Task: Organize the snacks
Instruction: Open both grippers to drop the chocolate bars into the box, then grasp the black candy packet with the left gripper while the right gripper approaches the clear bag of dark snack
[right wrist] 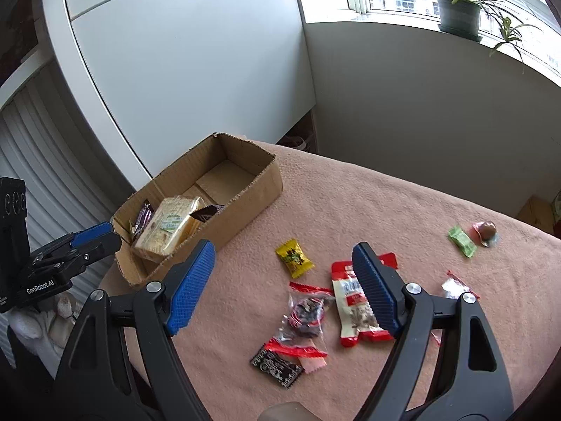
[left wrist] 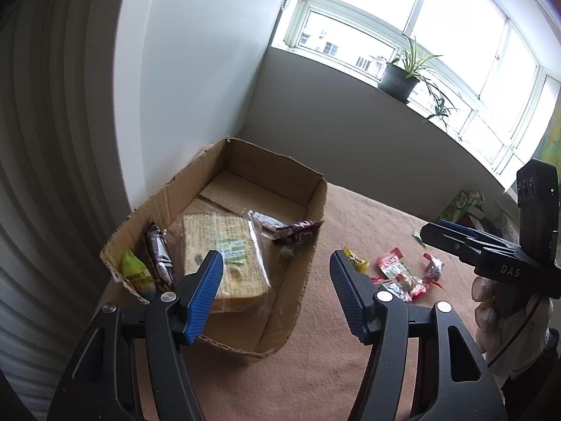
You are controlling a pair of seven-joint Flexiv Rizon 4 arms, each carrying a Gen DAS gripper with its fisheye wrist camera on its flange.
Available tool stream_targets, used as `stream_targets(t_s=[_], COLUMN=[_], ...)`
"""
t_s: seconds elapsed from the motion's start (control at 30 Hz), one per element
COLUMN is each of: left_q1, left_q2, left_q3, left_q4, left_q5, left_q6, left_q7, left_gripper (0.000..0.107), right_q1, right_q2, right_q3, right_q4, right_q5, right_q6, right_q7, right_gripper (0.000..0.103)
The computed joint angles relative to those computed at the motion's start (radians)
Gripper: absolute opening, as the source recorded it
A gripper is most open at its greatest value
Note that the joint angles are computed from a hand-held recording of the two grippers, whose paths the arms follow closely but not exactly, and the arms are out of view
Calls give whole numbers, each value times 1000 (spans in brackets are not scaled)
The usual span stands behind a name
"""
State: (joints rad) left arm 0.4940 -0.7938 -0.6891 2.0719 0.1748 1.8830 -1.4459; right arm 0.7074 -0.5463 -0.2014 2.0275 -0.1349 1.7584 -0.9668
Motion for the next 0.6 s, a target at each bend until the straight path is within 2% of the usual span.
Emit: stream_targets(t_s=[0.17, 0.27, 0.47, 0.6], left_q1=[-11, -13, -56, -99], left_q2=[5, -2, -23, -42], left_q3=[-13, -27, -27, -18], left_q4=[47, 71, 104, 105], left_q5=[27, 47, 63, 50], left_q6=[27, 31, 20, -4], left_q7=[-12, -19, -11, 3], left_gripper=[63, 63, 63, 63], right_q1=[57, 66, -2, -62], right_q2=[62, 86, 100, 95], right_q3=[-77, -96, -52, -8], right_q4=[144, 211, 284, 305], right_q5=[72, 140, 237, 259], right_q6=[67, 98, 132, 145], right_q7=[-29, -52, -79, -90], right_gripper=[83, 83, 83, 83])
